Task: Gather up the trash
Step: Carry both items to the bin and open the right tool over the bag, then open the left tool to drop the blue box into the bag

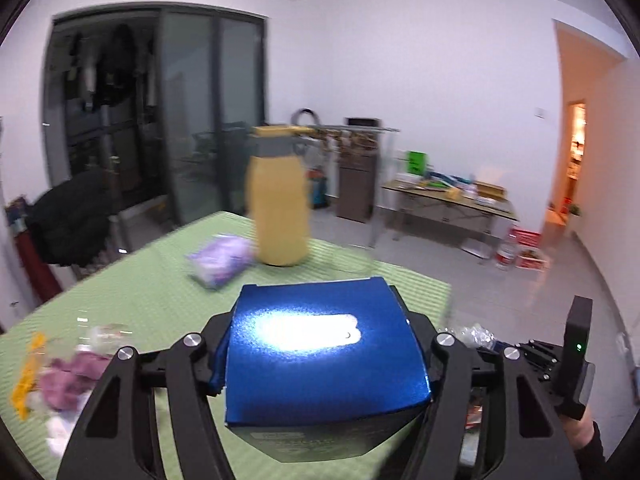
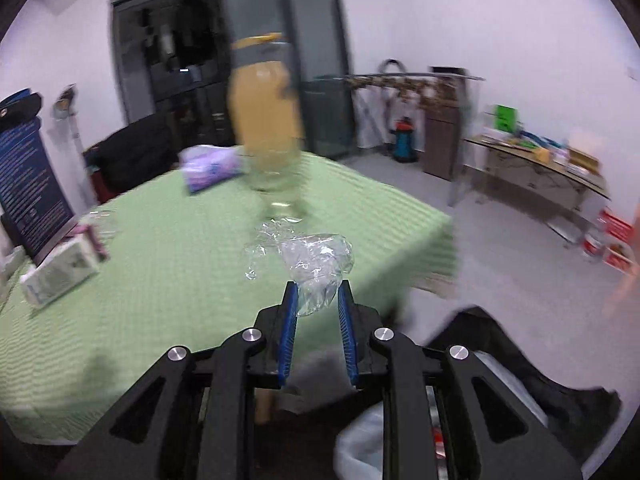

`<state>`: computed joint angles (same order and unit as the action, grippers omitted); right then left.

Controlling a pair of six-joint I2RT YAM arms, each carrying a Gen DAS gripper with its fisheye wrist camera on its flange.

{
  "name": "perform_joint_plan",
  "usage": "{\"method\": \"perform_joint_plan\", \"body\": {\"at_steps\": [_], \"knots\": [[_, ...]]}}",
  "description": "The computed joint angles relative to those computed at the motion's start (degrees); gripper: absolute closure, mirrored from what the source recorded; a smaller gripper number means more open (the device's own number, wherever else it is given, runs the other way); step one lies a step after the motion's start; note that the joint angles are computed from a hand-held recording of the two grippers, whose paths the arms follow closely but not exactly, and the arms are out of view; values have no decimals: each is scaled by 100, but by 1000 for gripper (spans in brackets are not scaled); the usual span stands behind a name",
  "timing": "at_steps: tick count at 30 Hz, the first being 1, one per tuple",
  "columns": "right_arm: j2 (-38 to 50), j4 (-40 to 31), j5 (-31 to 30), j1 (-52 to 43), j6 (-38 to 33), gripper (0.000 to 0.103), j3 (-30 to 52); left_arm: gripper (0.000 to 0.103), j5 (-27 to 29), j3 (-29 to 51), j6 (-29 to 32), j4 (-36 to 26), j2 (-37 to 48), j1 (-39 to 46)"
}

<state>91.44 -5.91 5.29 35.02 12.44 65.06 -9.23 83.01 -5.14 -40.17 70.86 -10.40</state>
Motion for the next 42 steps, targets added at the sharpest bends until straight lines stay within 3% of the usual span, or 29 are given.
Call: {"method": "perform_joint_plan", "body": {"at_steps": [12, 22, 26, 27, 28, 29, 30, 36, 38, 42], "knots": [[-462, 169, -216, -1424, -184, 82, -1221, 41, -21, 153, -900, 755, 1542, -1473], [1379, -440, -465, -2088, -955, 82, -774, 41, -10, 173, -1531, 1519, 3031, -2457], [2054, -498, -457, -2349, -1082, 81, -407, 41, 272, 430, -1782, 1490, 3704, -2541], [2217, -497, -484, -2406, -1100, 79, -297, 41, 335, 460, -1793, 1515, 3811, -2548], [2315, -451, -492, -2433, -1099, 67, -262, 41, 392, 446, -1842, 1598, 3914, -2580], [2430, -414, -499, -2483, -1092, 42, -199, 41, 448, 431, -1897, 1678, 4012, -2615], [2465, -391, -499, -2519, -1070, 35, -195, 41, 485, 449, -1978, 1758, 4174, -2655], [2487, -384, -781, -2827, -967, 35, -247, 40, 788, 872, -2299, 1724, 5122, -2762], [2586, -508, -816, -2891, -976, 35, -135, 21, 850, 1008, -2434, 1623, 5338, -2773], [2753, -623, -731, -2867, -951, 35, -96, 15, 788, 1009, -2488, 1568, 5477, -2767]]}}
